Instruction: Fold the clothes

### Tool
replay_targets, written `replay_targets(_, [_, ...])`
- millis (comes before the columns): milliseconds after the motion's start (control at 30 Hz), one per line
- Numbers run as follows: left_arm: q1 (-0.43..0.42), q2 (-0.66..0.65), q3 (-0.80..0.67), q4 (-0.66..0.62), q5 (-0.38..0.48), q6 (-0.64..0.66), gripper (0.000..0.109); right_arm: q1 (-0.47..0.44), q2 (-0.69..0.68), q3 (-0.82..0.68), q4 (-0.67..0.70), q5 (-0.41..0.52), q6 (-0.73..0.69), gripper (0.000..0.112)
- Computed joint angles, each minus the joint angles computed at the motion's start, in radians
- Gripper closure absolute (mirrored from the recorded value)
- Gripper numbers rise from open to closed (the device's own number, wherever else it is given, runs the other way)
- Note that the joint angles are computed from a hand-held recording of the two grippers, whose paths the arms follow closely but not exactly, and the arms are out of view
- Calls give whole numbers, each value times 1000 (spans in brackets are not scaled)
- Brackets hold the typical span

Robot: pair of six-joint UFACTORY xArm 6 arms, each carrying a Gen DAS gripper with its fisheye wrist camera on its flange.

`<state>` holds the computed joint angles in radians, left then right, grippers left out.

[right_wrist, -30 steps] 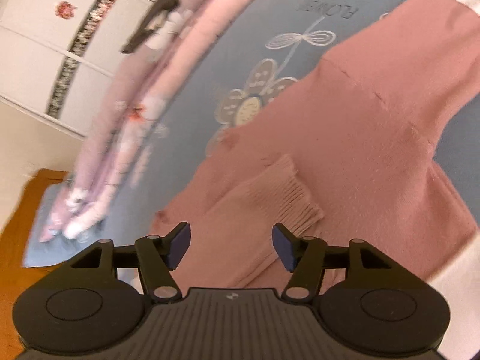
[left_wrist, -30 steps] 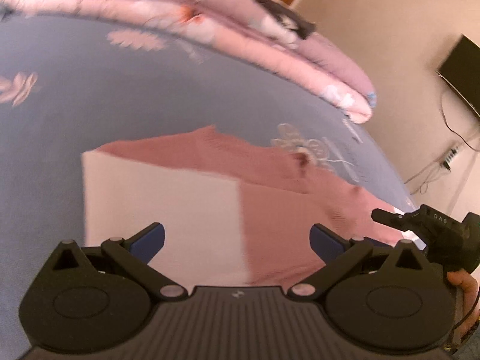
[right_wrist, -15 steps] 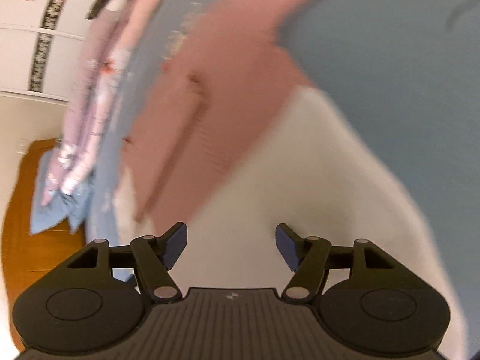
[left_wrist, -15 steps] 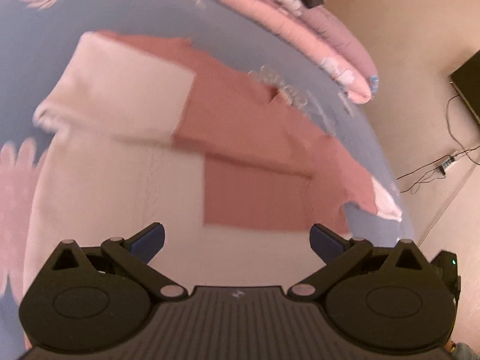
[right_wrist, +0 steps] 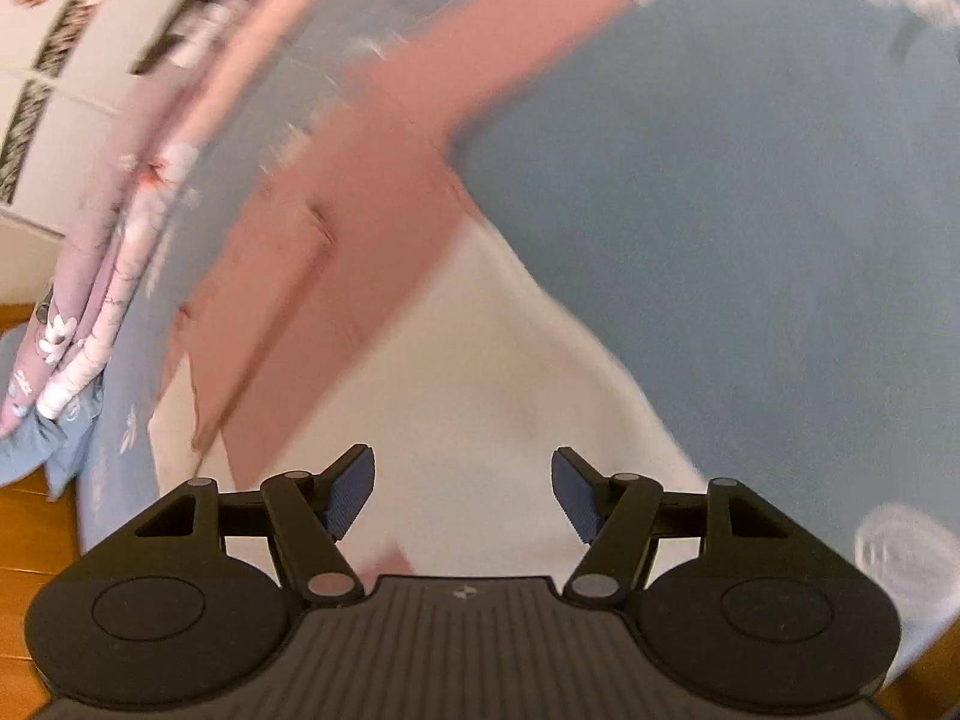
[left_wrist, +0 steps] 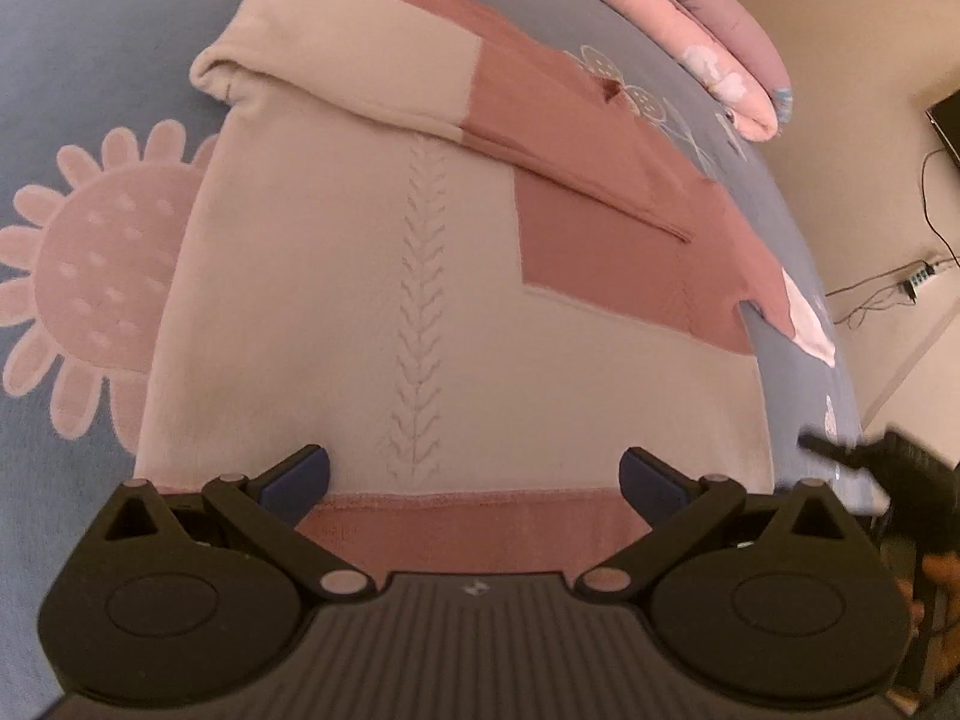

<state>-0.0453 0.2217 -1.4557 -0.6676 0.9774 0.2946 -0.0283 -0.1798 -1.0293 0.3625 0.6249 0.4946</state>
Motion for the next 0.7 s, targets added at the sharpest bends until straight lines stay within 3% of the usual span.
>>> replay_targets(100, [6, -3, 11, -32, -1, 21, 6, 10, 39, 15, -52, -90, 32, 41])
replay_targets(167, [9, -7, 20, -49, -7, 26, 6, -2, 54, 17, -116, -59, 117, 43])
replay_targets(333, [-13, -7, 15, -4, -31, -25, 6, -17, -5, 98, 2, -99, 50, 42])
replay_targets(433, [-47, 2, -20, 73, -37, -93, 6, -28, 21, 40, 21, -25, 49, 42])
replay_targets(567, [-126, 33, -98, 166, -77, -101, 6, -40, 47, -17, 114, -6, -70, 39])
replay_targets(700, [-226, 166, -293, 232, -104, -58, 6, -88, 92, -86, 284, 65, -242, 39])
